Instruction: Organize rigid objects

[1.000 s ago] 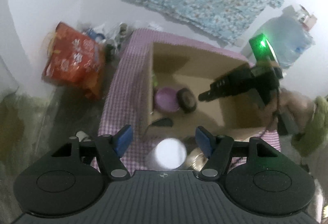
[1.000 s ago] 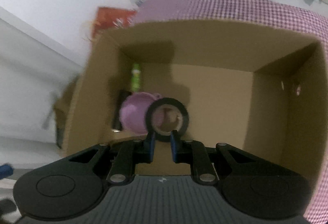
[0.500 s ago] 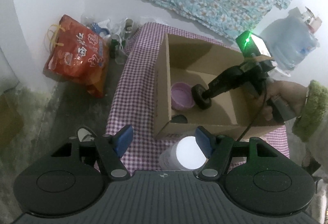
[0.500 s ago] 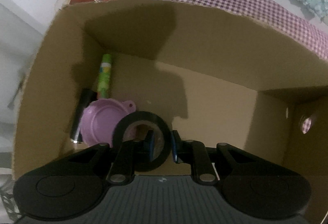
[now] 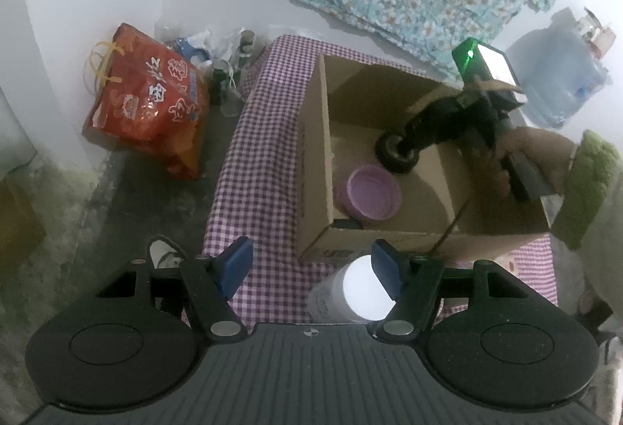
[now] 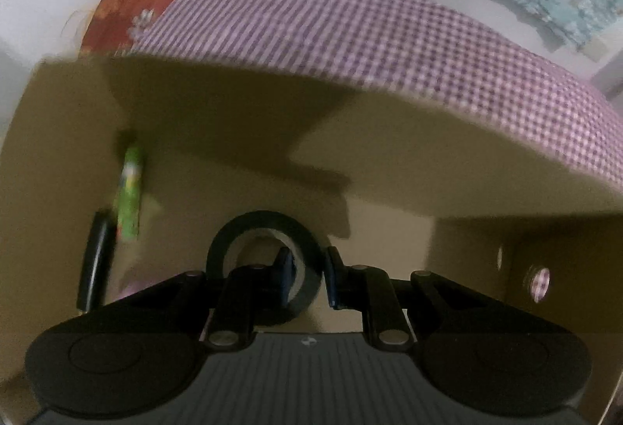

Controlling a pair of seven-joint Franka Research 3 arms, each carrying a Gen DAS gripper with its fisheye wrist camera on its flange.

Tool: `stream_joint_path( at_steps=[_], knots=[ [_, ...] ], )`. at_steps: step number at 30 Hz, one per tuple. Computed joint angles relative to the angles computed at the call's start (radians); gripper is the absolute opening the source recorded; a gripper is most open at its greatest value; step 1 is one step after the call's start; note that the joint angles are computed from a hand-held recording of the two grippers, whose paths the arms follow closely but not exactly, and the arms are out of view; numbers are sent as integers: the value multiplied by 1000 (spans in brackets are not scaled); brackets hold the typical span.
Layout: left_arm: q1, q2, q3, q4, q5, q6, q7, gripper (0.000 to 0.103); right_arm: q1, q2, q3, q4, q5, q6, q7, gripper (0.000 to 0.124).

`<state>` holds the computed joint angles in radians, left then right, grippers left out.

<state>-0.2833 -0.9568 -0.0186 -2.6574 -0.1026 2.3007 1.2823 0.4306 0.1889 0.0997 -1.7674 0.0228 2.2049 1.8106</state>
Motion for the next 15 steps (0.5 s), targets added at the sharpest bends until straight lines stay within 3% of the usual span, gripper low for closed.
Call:
stream_joint_path(
  at_steps=[5,11,15],
  knots=[
    [1,9,-8,5,-1,3,-8,67,-11,35,-3,33,65,41,54,24],
    [-3,6,-22,6,6,0,-25,67,-46,13,24,-9,273,99,-40,24],
    [-3,-8,-39,8,23,-3,-42,67,-53,-10,17,-17,305,84,-63,27]
  ],
)
